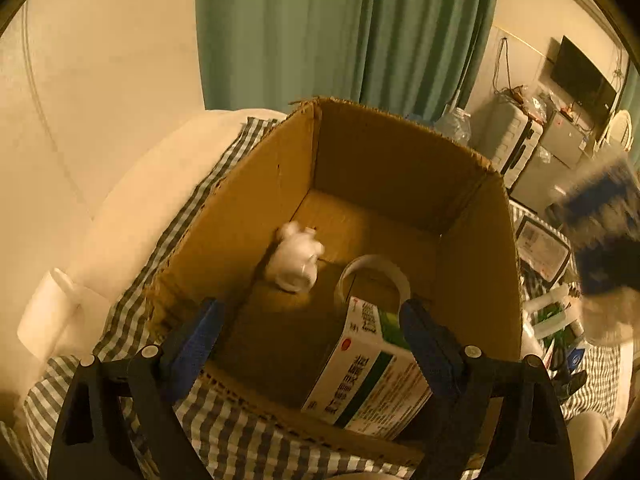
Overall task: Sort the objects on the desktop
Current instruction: 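Drop the figurine into the box with the left tool while the right drops the tub, then grasp the red-printed sachet with the left tool while the right grasps the tissue pack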
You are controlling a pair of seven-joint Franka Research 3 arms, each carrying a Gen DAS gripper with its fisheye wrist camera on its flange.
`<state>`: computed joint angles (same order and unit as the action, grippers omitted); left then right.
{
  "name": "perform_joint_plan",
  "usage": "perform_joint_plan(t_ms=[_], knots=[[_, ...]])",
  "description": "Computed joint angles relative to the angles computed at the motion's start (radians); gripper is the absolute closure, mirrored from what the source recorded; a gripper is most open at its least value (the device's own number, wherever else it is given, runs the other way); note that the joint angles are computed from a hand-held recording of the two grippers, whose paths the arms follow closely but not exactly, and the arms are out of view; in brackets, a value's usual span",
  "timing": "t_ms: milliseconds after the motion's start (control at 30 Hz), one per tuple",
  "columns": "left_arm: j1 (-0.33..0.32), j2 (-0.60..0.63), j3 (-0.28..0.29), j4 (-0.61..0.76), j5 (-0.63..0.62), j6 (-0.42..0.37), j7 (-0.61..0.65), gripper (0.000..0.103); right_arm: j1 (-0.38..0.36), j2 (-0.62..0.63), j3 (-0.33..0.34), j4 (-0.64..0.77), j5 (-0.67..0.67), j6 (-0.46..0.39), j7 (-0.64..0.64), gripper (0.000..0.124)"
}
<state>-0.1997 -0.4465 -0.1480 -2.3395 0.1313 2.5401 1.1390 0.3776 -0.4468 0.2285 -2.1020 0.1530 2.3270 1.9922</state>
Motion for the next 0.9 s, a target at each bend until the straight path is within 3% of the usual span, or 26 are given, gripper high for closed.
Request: perform_joint_plan(t_ms=[200, 400, 500, 633, 900], knots=[[-0.006, -0.004, 0.014, -0.015, -0.021, 0.005, 0.024, 0.011, 0.024, 0.136, 0.015, 0.087, -0.012, 0.012, 0.006, 0.057], [-0.006, -0.009, 0.013, -0.019, -0.026, 0.001, 0.041, 0.010, 0.041, 0.175, 0.013, 0.104, -0.048, 0.054, 0.044, 0.054], [-0.007, -0.010, 0.008, -0.015, -0.026, -0.011, 0.039, 0.010, 0.038, 0.155, 0.019, 0.092, -0.084, 0.087, 0.067, 0.051], [-0.020, -0.025, 0.007, -0.009, -0.034, -0.020, 0.044, 0.010, 0.014, 0.116, 0.039, 0.092, -0.181, 0.049, 0.113, 0.051], [-0.067, -0.096, -0.039, 0.000, -0.018, -0.036, 0.019, 0.009, -0.022, -0.082, 0.032, -0.025, -0.171, 0.011, 0.150, 0.051]])
